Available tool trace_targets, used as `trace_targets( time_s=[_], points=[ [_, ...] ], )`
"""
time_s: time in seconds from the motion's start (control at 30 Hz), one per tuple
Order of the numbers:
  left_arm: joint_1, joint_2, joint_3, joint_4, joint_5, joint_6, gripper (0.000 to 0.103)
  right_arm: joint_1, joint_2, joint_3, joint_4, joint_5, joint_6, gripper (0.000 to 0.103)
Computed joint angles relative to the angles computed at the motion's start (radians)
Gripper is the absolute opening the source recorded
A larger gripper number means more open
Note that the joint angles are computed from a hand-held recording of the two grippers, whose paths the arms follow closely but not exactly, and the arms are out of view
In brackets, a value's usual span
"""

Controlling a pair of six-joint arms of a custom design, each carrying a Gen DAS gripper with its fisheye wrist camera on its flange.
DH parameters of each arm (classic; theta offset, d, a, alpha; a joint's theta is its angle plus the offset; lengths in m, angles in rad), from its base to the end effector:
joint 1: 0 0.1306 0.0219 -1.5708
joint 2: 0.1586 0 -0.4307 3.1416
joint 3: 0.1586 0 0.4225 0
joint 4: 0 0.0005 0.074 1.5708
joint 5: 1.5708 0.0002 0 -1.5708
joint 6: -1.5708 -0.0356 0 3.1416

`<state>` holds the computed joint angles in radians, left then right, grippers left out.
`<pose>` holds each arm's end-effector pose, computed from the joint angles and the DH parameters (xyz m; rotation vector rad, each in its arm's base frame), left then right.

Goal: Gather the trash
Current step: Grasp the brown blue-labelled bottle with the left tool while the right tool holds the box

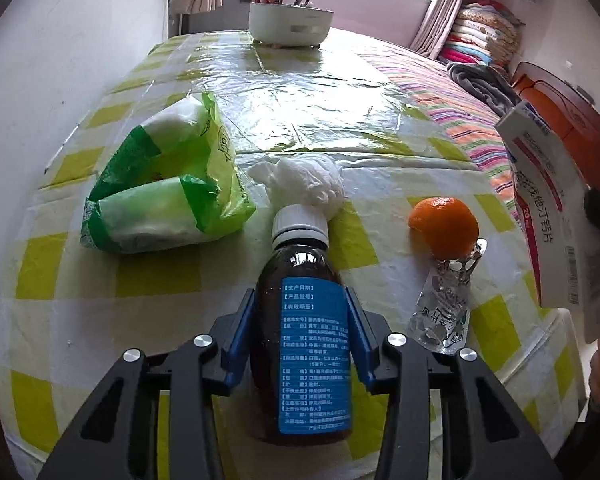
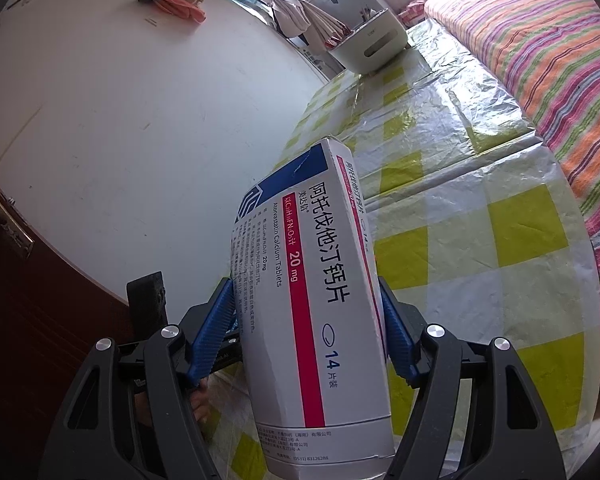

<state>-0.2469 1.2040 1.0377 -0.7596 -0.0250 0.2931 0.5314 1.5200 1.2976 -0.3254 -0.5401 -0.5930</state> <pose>0.4028 -0.1011 0.3944 -0.0683 2.5059 -0.1932 0.4819 0.3039 0.4110 -0.2812 2.2687 1.2049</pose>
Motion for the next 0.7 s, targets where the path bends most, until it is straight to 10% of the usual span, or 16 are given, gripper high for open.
trace_targets(
  time_s=[0.7],
  points=[
    [-0.085,-0.049,-0.013,0.031,-0.086,0.009,0.041,-0.011,-0.054,-0.050,0.013,0.037,0.015,0.068]
  ],
)
